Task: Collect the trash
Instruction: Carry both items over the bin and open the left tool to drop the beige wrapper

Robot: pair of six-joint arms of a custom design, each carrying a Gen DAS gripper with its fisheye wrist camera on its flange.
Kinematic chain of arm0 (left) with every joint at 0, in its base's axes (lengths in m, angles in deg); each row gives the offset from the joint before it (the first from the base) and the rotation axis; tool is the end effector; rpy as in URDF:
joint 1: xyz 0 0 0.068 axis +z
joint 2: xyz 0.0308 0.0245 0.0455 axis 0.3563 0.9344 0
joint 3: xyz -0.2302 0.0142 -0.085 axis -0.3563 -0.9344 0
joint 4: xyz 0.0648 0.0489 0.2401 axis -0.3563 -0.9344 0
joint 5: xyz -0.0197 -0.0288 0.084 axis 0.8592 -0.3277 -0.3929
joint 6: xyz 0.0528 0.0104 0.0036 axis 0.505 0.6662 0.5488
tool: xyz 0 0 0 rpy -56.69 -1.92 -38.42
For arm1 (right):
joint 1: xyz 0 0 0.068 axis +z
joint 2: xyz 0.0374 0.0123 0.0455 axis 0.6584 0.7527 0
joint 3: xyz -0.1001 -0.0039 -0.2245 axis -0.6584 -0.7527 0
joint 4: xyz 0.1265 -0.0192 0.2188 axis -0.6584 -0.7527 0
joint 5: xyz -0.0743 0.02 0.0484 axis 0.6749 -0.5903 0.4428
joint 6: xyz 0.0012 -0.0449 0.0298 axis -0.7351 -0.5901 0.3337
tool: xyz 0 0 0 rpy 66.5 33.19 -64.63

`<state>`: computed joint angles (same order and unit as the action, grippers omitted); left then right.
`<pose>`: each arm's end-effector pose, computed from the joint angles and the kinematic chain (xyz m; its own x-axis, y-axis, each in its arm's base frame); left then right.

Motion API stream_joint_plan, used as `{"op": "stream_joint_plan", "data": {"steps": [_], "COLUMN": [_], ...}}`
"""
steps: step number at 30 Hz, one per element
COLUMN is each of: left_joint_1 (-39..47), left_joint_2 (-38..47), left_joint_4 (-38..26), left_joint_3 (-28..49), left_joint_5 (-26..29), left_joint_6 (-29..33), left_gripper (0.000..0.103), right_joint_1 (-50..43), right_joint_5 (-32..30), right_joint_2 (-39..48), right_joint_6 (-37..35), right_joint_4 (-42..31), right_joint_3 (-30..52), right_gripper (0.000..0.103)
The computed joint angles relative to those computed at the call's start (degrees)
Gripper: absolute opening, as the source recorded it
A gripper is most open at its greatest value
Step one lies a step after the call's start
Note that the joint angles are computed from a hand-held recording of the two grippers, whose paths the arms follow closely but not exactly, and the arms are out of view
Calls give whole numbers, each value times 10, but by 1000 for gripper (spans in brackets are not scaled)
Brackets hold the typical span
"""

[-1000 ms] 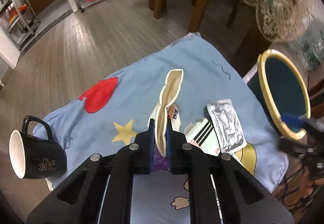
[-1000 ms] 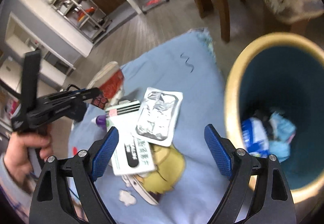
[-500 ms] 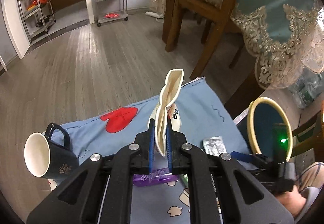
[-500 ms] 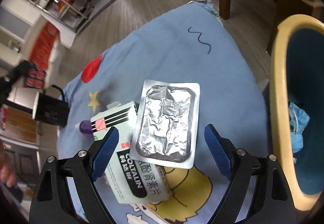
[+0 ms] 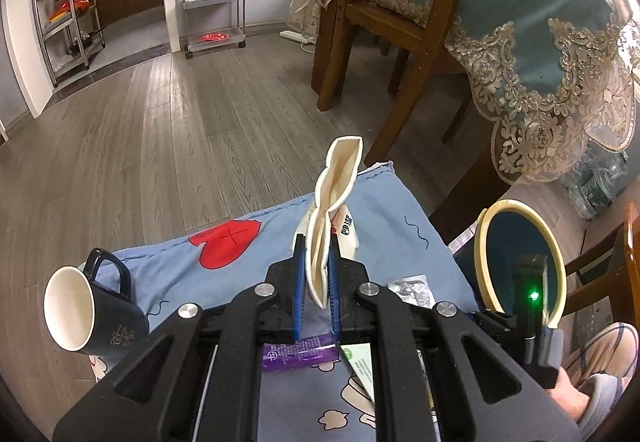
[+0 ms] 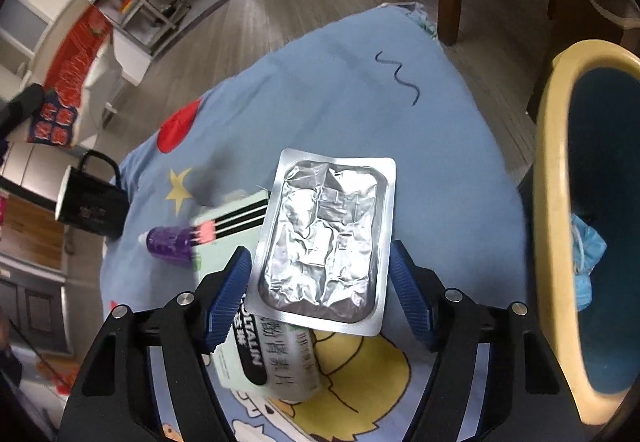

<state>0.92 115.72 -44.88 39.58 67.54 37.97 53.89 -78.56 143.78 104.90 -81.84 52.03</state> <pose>0.3222 -0.1263 0.2764 -0.6932 0.3887 -0.6069 0.5629 0.8179 -0.1190 0.2136 0.0548 0.1314 -0.8220 0.4811 -0.3047 0.3089 0.8262 0.4712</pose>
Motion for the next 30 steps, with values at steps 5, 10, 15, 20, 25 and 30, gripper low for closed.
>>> {"op": "stream_joint_plan", "data": {"steps": [5, 10, 15, 20, 25, 30], "left_joint_1": [-10, -29, -49, -82, -132, -171], "left_joint_2": [-3, -8, -18, -35, -54, -72], "left_joint_4": [0, 3, 5, 5, 5, 10], "left_joint_3": [-3, -9, -19, -37, -53, -76], "left_joint_5": [0, -9, -11, -11, -27, -26], "left_joint_6": [-2, -4, -14, -33, -50, -82], "left_gripper": [9, 9, 9, 9, 9, 9], "right_joint_1": [-12, -49, -99, -156, -212, -312], "right_joint_5": [-4, -20, -32, -42, -49, -91], "right_joint_2": [-77, -206, -343, -439, -490, -528], "right_joint_6": [-16, -37, -89, -166, -245, -334], "right_joint_4": [-35, -112, -234, -353, -430, -487], "right_joint_3": [-21, -46, -44, -16, 17, 40], "right_gripper": [71, 71, 71, 71, 71, 71]}}
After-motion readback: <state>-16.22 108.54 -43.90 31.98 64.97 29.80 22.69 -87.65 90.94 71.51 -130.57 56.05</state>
